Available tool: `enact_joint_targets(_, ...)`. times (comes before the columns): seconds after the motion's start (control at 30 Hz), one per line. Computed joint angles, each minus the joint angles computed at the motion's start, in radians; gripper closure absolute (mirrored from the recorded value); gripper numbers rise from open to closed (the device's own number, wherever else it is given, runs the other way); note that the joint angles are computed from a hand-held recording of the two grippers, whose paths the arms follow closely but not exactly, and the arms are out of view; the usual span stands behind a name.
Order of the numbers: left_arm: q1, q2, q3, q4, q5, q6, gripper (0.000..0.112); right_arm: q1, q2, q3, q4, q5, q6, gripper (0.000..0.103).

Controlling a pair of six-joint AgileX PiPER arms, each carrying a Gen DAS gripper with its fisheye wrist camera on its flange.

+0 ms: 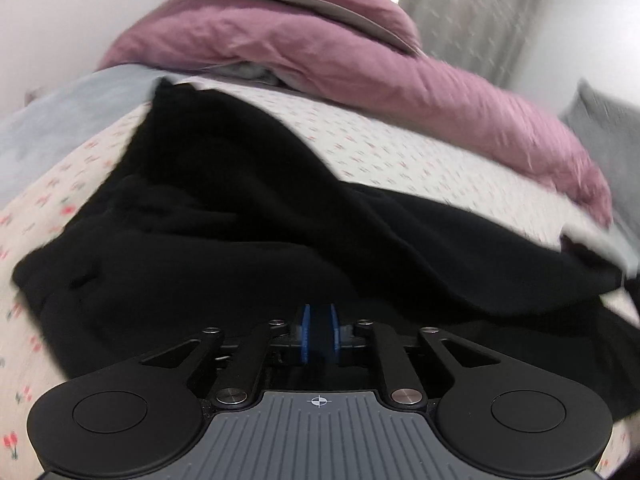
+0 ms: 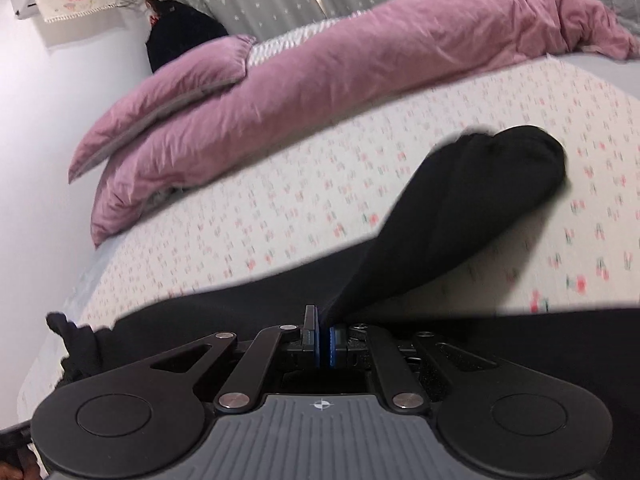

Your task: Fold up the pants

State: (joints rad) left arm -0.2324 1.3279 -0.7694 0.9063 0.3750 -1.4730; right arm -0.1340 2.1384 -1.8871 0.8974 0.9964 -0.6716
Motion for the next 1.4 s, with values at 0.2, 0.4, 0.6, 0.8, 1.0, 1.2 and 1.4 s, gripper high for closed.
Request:
enact_joint_targets(0.2,-0.027,0.017,-0.049,0.164,0.120,-0.229,0.051,-0.005,0.048,-0.036,-0.075,0.057,0.121,0.095)
enact_joint_targets(0.4,-0.063,0.189,-0.280,0.222,0.310,-0.279,0.043,-0.011,0.045,-0.048,-0.079,0.075,0.137,0.089)
enact_joint_targets(0.6,-0.039,0.447,-0.604,0.178,0.537,-0.207,0.042,-0.028,0.053,-0.053,-0.067,0.075,0.129,0.085)
enact_joint_targets(0.8,0.018,0.546,-0.726,0.128,0.635,-0.174,0.075,-0.022,0.060,-0.045,-0.053,0.037,0.121,0.083)
enact_joint_targets(1.0,0.058,0.359,-0.535,0.119,0.486,-0.265,0.106,-0.031,0.013,-0.006,0.014,-0.014,0.071,0.098)
enact_joint_targets(1.2,0.139,0.079,-0.279,0.047,0.269,-0.272,0.107,-0.066,-0.091,0.072,0.127,-0.032,-0.038,0.098)
enact_joint_targets(1.4,0.205,-0.143,-0.043,-0.098,0.127,-0.221,0.107,-0.092,-0.214,0.161,0.113,0.005,-0.126,0.098)
